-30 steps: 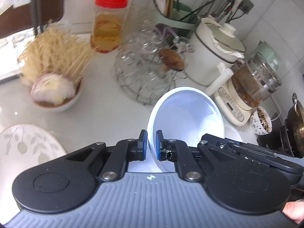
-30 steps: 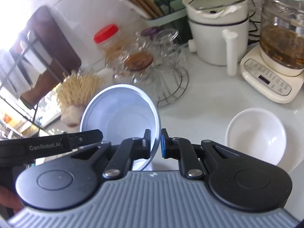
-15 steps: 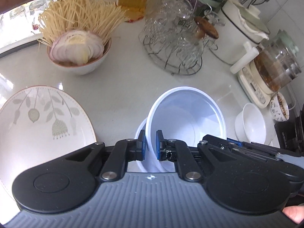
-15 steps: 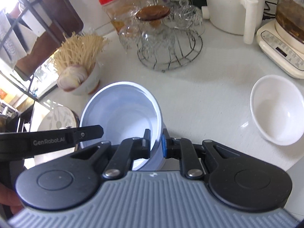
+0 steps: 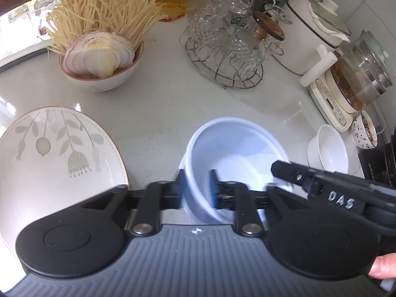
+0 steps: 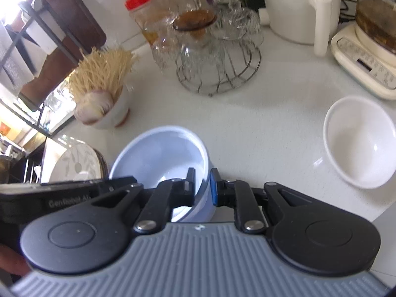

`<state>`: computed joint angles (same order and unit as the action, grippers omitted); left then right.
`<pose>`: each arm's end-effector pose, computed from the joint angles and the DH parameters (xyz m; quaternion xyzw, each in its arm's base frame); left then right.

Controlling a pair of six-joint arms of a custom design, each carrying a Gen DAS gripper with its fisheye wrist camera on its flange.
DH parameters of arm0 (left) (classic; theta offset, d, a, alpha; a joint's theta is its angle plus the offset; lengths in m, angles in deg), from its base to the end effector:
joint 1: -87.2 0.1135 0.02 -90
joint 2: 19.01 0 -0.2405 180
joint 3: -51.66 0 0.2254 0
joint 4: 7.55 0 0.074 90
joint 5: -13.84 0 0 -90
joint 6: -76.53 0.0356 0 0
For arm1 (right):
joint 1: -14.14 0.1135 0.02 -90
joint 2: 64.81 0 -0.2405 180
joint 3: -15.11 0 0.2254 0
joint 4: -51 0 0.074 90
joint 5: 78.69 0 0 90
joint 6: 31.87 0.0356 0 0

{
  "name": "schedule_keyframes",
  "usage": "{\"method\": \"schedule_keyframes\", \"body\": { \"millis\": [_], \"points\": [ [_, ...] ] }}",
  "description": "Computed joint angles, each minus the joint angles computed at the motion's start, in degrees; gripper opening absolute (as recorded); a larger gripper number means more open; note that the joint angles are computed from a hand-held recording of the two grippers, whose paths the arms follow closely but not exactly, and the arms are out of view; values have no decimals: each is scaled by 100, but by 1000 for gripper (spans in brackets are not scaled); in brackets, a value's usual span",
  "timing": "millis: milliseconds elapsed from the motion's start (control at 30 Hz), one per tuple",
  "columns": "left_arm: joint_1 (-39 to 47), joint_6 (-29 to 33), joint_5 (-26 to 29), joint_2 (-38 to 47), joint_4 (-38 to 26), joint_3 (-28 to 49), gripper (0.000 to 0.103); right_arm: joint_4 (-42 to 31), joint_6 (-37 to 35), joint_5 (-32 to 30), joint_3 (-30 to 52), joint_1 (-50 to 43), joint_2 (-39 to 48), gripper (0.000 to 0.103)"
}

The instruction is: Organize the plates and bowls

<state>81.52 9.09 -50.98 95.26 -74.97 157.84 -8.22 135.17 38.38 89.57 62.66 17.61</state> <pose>0.3653 -0.0516 0.1982 0.2628 0.9322 -0.1958 0.1535 0.1794 0.1784 0.2233 0.2796 0.9122 0.0661 0.2920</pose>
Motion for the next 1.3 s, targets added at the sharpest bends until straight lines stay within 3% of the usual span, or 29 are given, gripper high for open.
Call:
{"method": "schedule_keyframes", "body": {
  "millis": [33,100,367,800,1300],
  "points": [
    [5,-9,25,-31,28,-25,43,-21,51,54,-9,6,-36,40],
    [10,9,85,-94,83,-68,43,21,95,164,-85,37,-152,47],
    [-1,83,367,-449,164,-22,43,-698,483,904,249,331,-332,46],
    [-183,347,904,-663,-388,619,43,-2335,1835,2023,875,1022,-414,46],
    [-620,459,1383,-1157,-177,230,43,-4415,3741,2616,1441,1735,-159,46]
  ]
}}
